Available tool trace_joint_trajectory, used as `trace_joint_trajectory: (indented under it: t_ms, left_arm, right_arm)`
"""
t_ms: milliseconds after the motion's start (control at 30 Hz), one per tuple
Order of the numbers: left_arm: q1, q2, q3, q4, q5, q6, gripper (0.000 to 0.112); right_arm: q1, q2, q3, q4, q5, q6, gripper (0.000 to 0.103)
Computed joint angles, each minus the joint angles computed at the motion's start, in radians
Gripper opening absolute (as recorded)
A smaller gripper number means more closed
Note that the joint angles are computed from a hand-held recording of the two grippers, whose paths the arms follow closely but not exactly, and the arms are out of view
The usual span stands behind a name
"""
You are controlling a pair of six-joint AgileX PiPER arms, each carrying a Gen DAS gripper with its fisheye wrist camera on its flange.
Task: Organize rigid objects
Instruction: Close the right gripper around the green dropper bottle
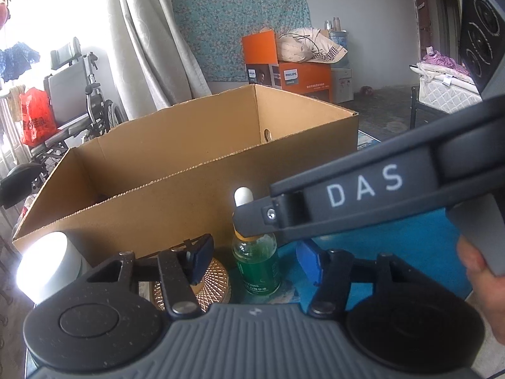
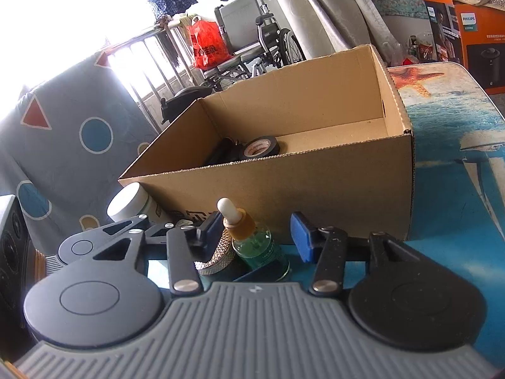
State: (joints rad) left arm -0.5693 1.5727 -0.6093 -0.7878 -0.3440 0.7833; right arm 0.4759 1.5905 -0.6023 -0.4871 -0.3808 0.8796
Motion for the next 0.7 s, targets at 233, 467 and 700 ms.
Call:
trace_joint_trajectory:
  t_ms: [233,467,700]
  left_arm:
    - [0.025,0.025,-0.021,0.104,0.039,-0.12,0.047]
    - [0.059,0.012,-0.004,0.48,0.078,-0.504,0.045]
    - [0.051,0.011,0.017,0.778,0.063,-0.757,0.046]
  right_arm:
    - [-0.017,0.062,-0.027,-0.067,-0.076,0.026,0.027]
    - [-0.007,-0.008,0.03,-0.004,-0.042,-0.015,0.022]
    - [-0.043,-0.112,0.127,-0.013,-0.016,0.017,0.022]
